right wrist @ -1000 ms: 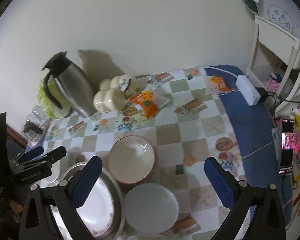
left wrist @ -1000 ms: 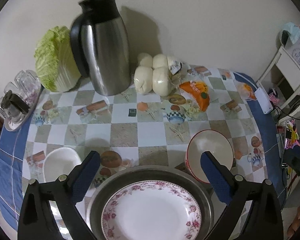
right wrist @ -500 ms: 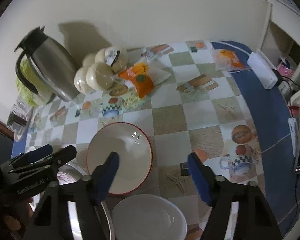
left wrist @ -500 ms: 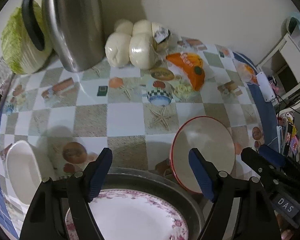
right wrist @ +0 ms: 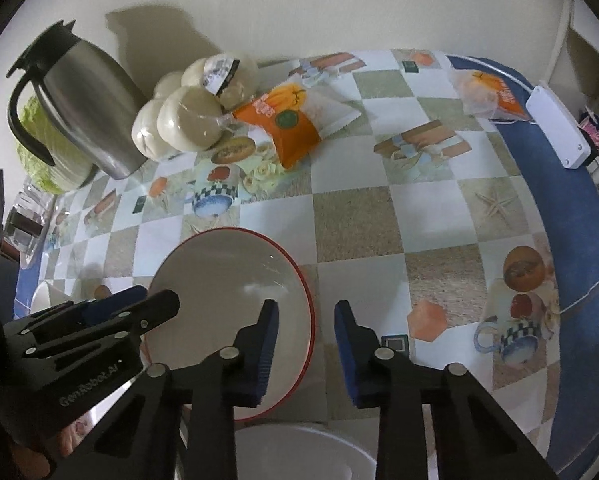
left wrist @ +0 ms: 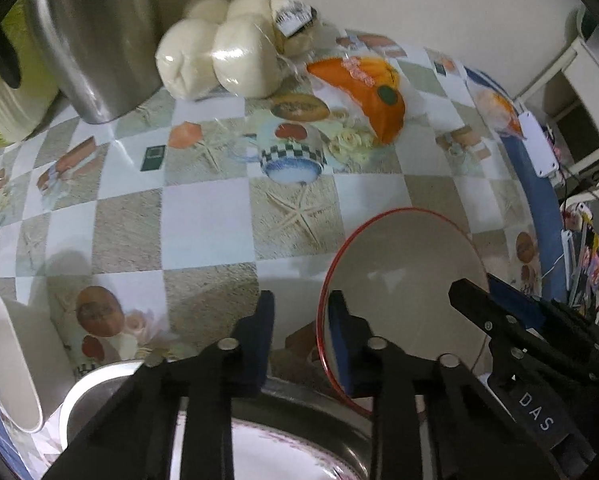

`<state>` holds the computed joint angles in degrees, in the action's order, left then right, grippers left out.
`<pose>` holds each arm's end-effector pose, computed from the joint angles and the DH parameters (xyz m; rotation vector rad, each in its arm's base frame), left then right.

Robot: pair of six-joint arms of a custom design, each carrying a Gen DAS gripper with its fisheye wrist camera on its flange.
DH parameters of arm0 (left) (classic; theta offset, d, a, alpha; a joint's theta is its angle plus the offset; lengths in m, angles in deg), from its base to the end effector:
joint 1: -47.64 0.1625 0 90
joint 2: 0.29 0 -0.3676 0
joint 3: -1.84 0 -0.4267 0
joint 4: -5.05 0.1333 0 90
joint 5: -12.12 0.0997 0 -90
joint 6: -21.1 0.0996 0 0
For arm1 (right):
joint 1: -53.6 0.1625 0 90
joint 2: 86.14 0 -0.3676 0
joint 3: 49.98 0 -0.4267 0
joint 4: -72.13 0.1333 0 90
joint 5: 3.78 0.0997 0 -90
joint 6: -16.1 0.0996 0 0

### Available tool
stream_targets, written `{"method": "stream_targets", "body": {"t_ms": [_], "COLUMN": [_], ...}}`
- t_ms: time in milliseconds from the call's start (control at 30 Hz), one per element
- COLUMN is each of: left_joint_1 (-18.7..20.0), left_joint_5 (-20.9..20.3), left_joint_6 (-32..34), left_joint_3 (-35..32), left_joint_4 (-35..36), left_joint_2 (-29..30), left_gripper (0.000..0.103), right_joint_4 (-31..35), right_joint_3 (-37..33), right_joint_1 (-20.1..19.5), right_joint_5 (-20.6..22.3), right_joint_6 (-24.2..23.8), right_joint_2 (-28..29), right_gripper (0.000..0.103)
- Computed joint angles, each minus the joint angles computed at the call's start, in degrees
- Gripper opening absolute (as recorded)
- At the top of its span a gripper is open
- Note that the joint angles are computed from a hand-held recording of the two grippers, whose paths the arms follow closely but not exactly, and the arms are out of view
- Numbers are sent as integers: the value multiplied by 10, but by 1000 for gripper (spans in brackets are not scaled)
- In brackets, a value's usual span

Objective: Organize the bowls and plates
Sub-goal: 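Close both grippers on the rim of the red-rimmed bowl, then lift the red-rimmed bowl with both grippers and carry it over the floral plate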

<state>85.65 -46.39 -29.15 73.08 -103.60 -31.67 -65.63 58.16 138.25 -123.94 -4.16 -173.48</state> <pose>-0.4402 -0.5793 -0.0348 0.1702 2.5023 -0.2553 0.0322 -0.5493 0.3466 0.1640 -2.4965 0.4345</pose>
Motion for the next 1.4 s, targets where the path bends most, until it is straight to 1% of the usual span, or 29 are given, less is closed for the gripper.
{"method": "stream_targets", "body": {"t_ms": [100, 167, 267, 433, 533, 667, 867, 1000, 1133, 1300, 1400], "left_joint_1": [3, 5, 6, 3, 4, 2, -15, -28, -45, -62, -73], "left_joint_5": [-6, -7, -10, -3, -1, -4, 15, 27, 38, 48, 49], "left_joint_6": [6, 13, 17, 34, 38, 42, 50, 51, 37, 12, -10], "left_joint_3": [-9, -16, -24, -30, -32, -23, -19, -3, 18, 58, 97], "left_joint_4": [6, 8, 11, 16, 9, -15, -31, -50, -60, -66, -74], "left_joint_2": [12, 19, 28, 36, 39, 35, 28, 11, -11, -46, -75], "left_gripper": [19, 14, 12, 8, 8, 8, 8, 8, 8, 8, 8], "right_joint_4": [-1, -1, -2, 1, -5, 9, 7, 8, 12, 23, 33], "right_joint_3": [-1, -2, -2, -2, 1, -3, -6, -3, 10, 33, 49], "right_joint_1": [-4, -7, -11, -19, -19, -25, -20, -9, 5, 21, 28], "right_joint_5": [-1, -4, -7, 4, 5, 23, 33, 36, 36, 42, 44], "right_joint_6": [-3, -5, -7, -6, -6, 10, 17, 14, 11, 10, 11], "right_joint_2": [9, 15, 22, 28, 28, 20, 3, -17, -46, -78, -99], "right_gripper": [22, 15, 12, 10, 10, 10, 10, 10, 10, 10, 10]}}
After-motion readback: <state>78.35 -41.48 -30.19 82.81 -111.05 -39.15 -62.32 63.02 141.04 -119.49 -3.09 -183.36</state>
